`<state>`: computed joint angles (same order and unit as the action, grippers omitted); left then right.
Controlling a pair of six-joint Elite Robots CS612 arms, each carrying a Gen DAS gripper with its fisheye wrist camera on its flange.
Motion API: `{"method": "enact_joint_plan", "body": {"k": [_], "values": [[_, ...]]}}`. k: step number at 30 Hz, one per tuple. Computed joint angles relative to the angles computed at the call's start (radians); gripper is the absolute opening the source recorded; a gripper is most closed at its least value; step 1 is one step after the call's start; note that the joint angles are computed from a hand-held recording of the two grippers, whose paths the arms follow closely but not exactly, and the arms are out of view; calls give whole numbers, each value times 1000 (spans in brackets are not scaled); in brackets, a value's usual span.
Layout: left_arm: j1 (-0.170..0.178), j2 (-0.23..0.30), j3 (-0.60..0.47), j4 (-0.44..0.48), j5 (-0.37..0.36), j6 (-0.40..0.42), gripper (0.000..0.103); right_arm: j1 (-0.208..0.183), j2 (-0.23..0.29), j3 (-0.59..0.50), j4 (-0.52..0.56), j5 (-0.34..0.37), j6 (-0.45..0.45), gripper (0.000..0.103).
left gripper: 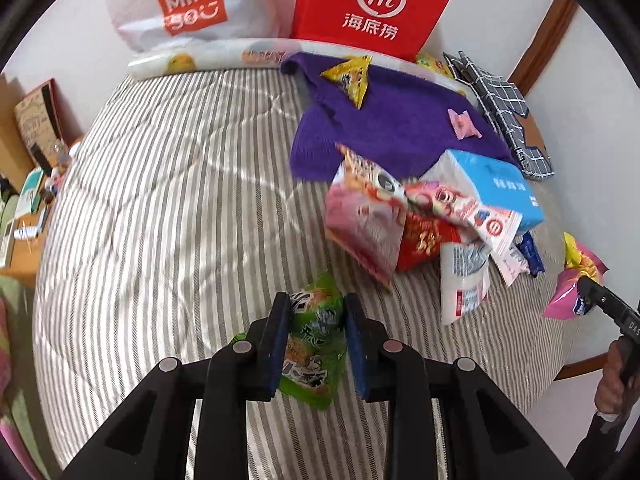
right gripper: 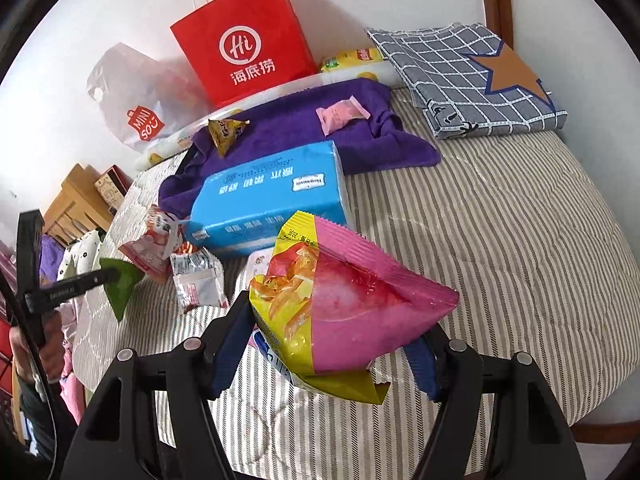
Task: Organize snacks
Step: 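Lift the chip bag with the right tool while the left tool grasps the green snack packet, then carry the green packet and chip bag toward the purple towel with both tools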
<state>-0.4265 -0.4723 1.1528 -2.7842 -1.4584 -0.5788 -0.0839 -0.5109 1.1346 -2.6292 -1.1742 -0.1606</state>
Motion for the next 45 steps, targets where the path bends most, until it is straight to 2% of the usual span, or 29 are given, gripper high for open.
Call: {"method": "enact_joint_plan", "body": {"k": [2,4,6,8,11,12,14,17,29,35,45], "values": [[-6,-3,18,-27,21,-8,28,-1,-1,1,11,1,-8,70],[-9,-1,19,-28,26,-16,33,-1,-3,3,19,-5,-23,70],[-12,4,14,-10,40,-22,44,-1,-4,3,17,-10,-31,70],[-15,12,2,7,61,-28,49,0,-3,1,17,-15,-31,70],[-18,19,-12,30,90,-31,47,1,-5,3,13,-18,-28,70],[-16,18,-14,37,78,-38,41,1,-6,3,15,-17,-28,70],[-13,13,-6,17,57,-43,40,0,-9,5,14,-15,-25,70],[-19,-2,12,2,80,-39,40,2,-14,7,9,-19,-22,70],[-47,-50,53,-92,49,-9,40,4,-34,15,-12,-13,-23,69],[-64,-41,-4,-81,40,36,40,4,-37,0,-25,8,-16,69],[-73,10,-147,-41,-10,89,40,7,-23,-52,-28,45,1,69]]}}
